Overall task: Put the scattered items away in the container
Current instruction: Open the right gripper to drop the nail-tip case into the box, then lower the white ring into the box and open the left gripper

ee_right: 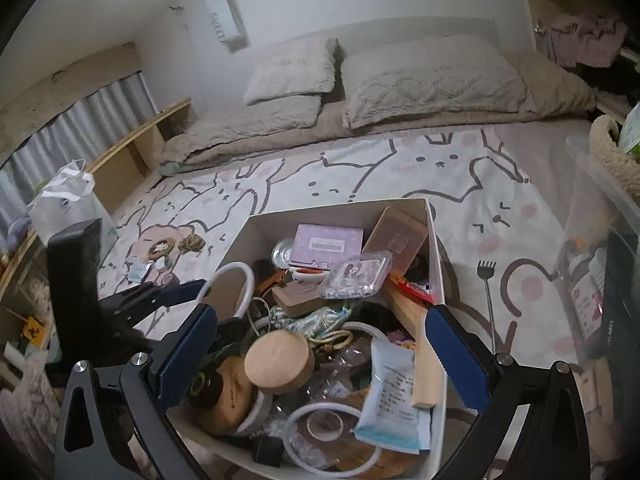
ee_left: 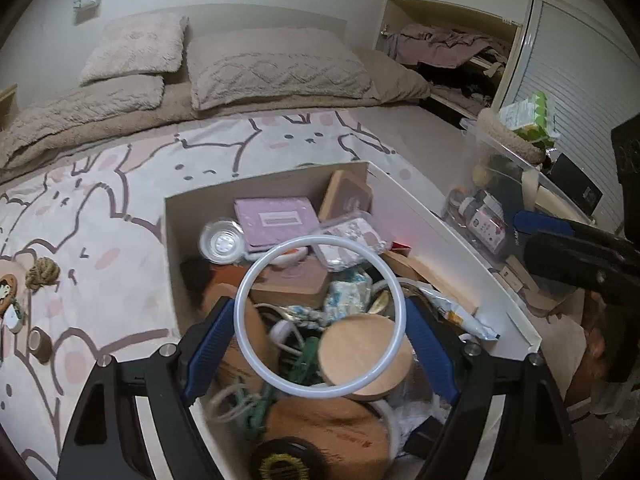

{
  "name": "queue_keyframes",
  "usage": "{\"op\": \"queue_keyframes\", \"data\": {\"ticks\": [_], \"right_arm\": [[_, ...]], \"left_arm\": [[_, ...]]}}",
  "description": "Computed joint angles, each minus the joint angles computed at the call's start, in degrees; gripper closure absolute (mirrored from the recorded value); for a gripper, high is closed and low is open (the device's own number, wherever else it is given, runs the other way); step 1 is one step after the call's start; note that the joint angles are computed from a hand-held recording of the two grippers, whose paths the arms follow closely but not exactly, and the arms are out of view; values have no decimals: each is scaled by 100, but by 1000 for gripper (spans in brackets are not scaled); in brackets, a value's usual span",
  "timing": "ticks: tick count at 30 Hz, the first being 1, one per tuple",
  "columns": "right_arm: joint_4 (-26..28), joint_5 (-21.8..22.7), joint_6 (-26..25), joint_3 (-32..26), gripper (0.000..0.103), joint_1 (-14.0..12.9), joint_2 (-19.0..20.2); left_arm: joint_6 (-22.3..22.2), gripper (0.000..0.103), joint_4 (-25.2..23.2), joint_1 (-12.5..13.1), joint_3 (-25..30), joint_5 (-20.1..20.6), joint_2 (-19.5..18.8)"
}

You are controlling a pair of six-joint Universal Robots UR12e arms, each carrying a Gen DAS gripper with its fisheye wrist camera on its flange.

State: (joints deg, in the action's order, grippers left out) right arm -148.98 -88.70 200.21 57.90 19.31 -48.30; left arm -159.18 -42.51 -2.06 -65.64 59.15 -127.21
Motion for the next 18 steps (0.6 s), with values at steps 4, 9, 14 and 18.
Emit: {"op": "queue_keyframes", "data": {"ticks": [4, 9, 14, 18], "right_arm": [[-84, 37, 14, 171, 0, -32, -60], [-364, 235, 458, 360, 0, -129, -118], [-485, 26, 509, 430, 0, -141, -154], [-481, 61, 564, 471, 0, -158, -152]], "left_arm": [[38, 19, -232, -63, -2, -5, 4], [40, 19, -487, -127, 4, 10, 15], [68, 19, -574, -133, -223, 72, 159], [244, 19, -384, -146, -475, 227, 291]]}}
